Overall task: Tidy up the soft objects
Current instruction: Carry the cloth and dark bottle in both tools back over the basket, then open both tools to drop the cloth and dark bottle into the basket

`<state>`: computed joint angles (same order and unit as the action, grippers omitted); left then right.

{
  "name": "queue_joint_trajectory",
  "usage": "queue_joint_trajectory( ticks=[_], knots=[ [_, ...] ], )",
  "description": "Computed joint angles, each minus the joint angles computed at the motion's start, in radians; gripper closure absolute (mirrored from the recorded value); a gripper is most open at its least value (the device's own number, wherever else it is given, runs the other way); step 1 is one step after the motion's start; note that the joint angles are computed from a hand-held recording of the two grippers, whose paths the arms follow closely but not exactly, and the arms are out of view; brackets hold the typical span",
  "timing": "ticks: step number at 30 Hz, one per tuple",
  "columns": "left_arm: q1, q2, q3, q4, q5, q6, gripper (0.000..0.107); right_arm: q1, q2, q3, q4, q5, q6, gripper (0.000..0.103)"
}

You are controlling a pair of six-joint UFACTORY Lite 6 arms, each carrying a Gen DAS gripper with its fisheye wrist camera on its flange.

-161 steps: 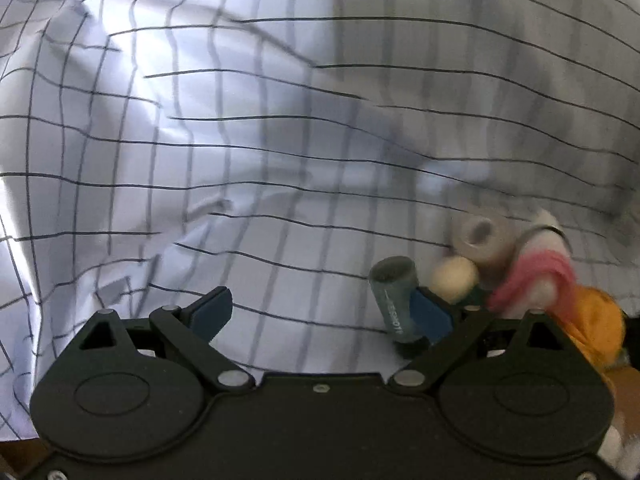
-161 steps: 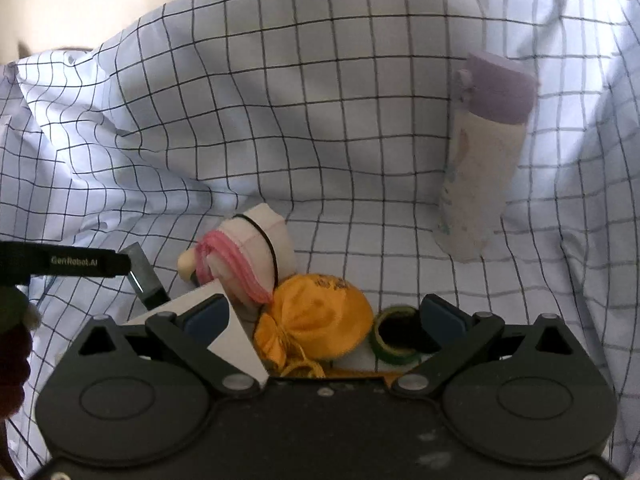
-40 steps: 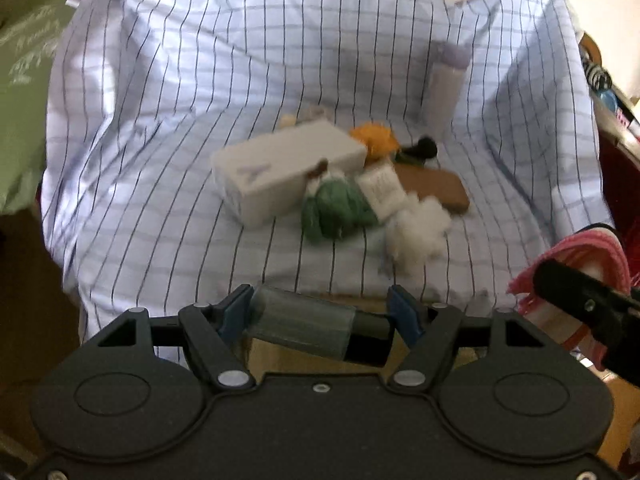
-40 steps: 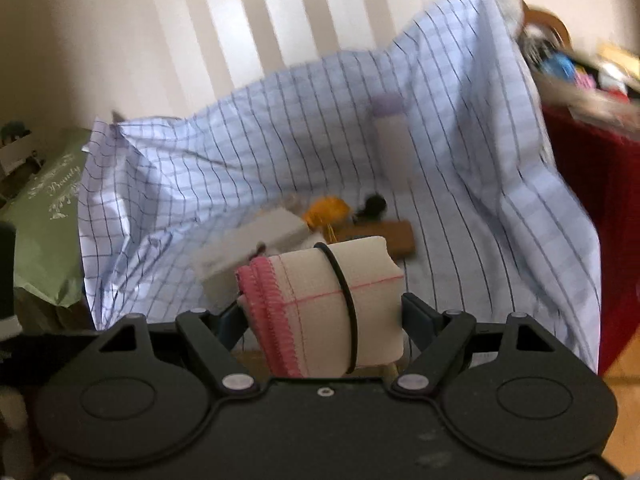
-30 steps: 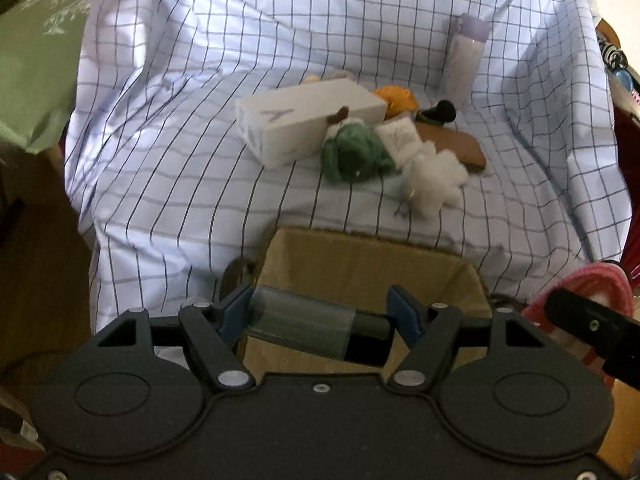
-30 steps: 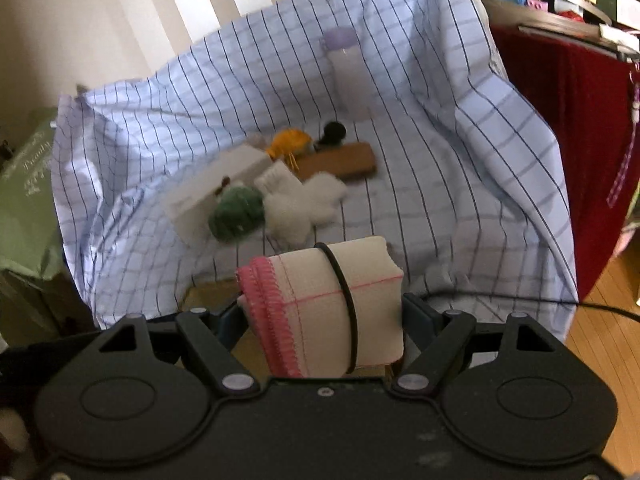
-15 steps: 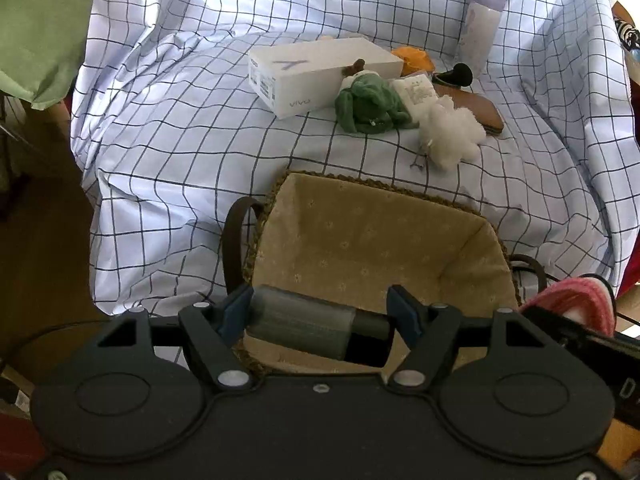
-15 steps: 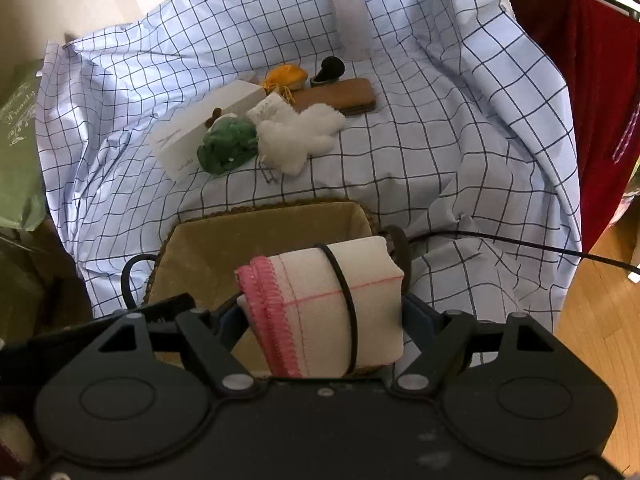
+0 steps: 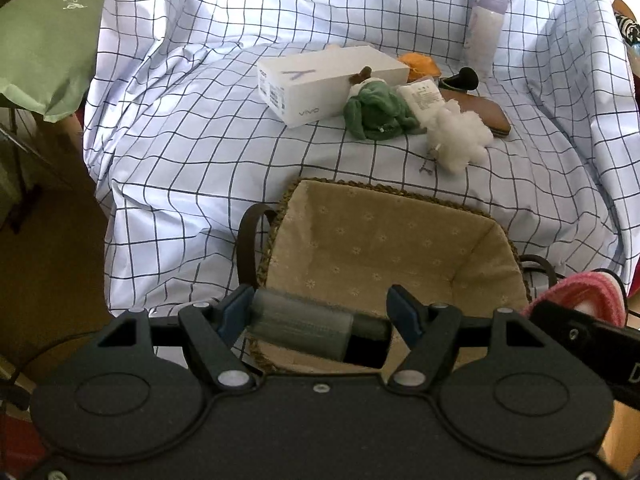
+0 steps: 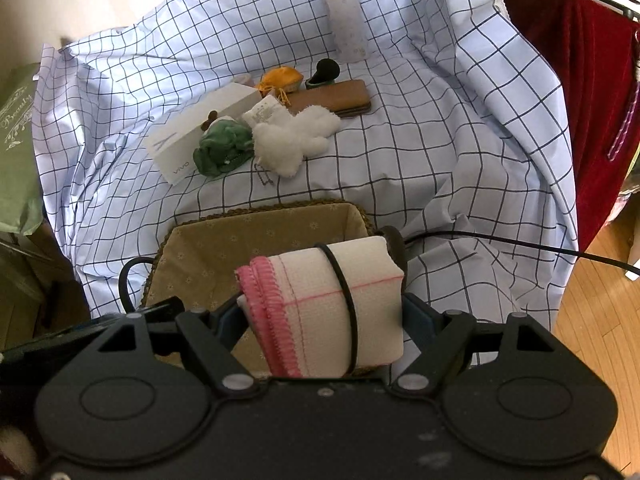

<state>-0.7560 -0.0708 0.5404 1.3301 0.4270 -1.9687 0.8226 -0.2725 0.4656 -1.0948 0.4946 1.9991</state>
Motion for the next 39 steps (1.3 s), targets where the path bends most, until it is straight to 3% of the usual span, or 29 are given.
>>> queue_joint_trajectory(
  ticks=[5, 20, 28, 39],
  knots=[
    [-0.007, -0.024, -0.016, 0.003, 0.015, 0.001, 0.031, -0.004, 0.001, 0.001, 0.006, -0.006, -0.010, 0.023],
    [-0.010, -0.068, -0.039, -0.023, 0.046, 0.024, 0.030, -0.006, 0.002, 0.006, -0.009, -0.016, -0.023, 0.021],
    [-0.007, -0.067, -0.038, -0.026, 0.044, 0.027, 0.030, 0.034, -0.042, -0.008, -0.091, 0.014, 0.036, 0.015],
    [0.001, -0.065, -0.037, -0.037, 0.036, 0.042, 0.030, 0.021, -0.011, 0.015, -0.019, 0.036, -0.015, 0.015]
  ],
)
